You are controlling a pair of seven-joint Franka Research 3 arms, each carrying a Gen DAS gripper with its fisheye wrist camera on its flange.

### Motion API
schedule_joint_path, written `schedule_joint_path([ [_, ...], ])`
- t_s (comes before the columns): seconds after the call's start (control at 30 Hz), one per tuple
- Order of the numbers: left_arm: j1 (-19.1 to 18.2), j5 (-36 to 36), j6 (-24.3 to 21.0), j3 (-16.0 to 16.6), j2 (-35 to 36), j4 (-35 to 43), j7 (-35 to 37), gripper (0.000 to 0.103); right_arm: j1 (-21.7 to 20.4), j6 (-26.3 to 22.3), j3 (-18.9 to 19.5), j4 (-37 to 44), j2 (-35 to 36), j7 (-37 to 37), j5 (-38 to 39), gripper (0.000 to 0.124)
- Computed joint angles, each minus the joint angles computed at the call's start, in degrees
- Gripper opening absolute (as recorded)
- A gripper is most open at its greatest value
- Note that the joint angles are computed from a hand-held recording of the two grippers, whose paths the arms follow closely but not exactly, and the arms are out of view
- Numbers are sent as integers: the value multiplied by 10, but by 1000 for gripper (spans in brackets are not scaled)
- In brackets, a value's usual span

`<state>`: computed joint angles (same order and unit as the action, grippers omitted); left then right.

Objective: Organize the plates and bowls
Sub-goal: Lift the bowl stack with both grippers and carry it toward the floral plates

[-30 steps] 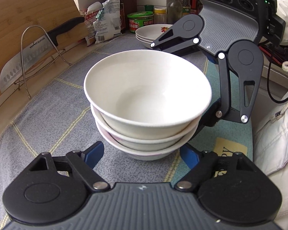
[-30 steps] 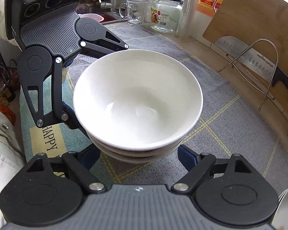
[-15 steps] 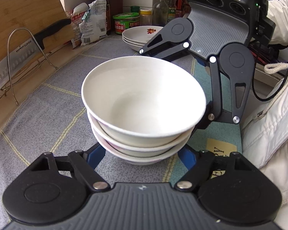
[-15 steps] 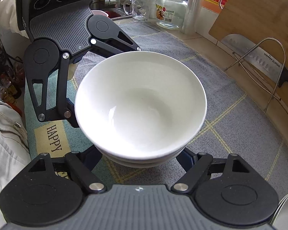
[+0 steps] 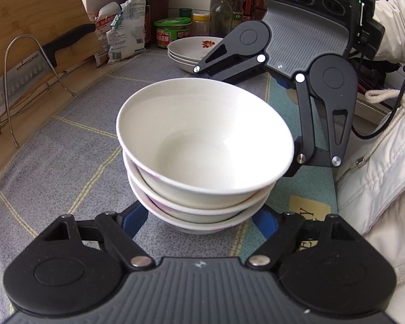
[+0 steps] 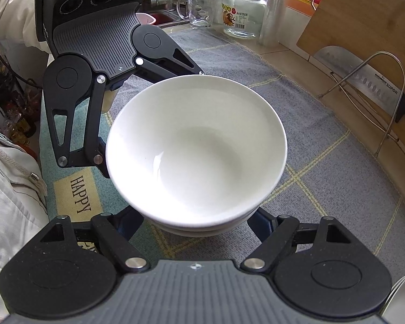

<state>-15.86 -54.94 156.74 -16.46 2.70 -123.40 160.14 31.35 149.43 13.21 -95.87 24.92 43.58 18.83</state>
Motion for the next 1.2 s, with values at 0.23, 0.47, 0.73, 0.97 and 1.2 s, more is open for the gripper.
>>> schedule_joint_path([
  [0.23,4,9,-14,0,6,9,4,84,5,3,-4,-2,-2,9,-7,87],
  [0.47,9,1,-22,-1,10,13,19,84,9,0,-7,-1,-2,28,-16,86],
  [0.73,6,36,-12,-4,12,15,-26,84,1,-2,0,-1,-2,16,-7,86],
  [0.97,0,56,10,-11,15,18,-70,84,-14,-25,5,6,-5,-21,10,86],
  [1.2,-10,94,44,-27,33,34,-124,84,-33,-40,2,-14,-32,-65,34,86],
])
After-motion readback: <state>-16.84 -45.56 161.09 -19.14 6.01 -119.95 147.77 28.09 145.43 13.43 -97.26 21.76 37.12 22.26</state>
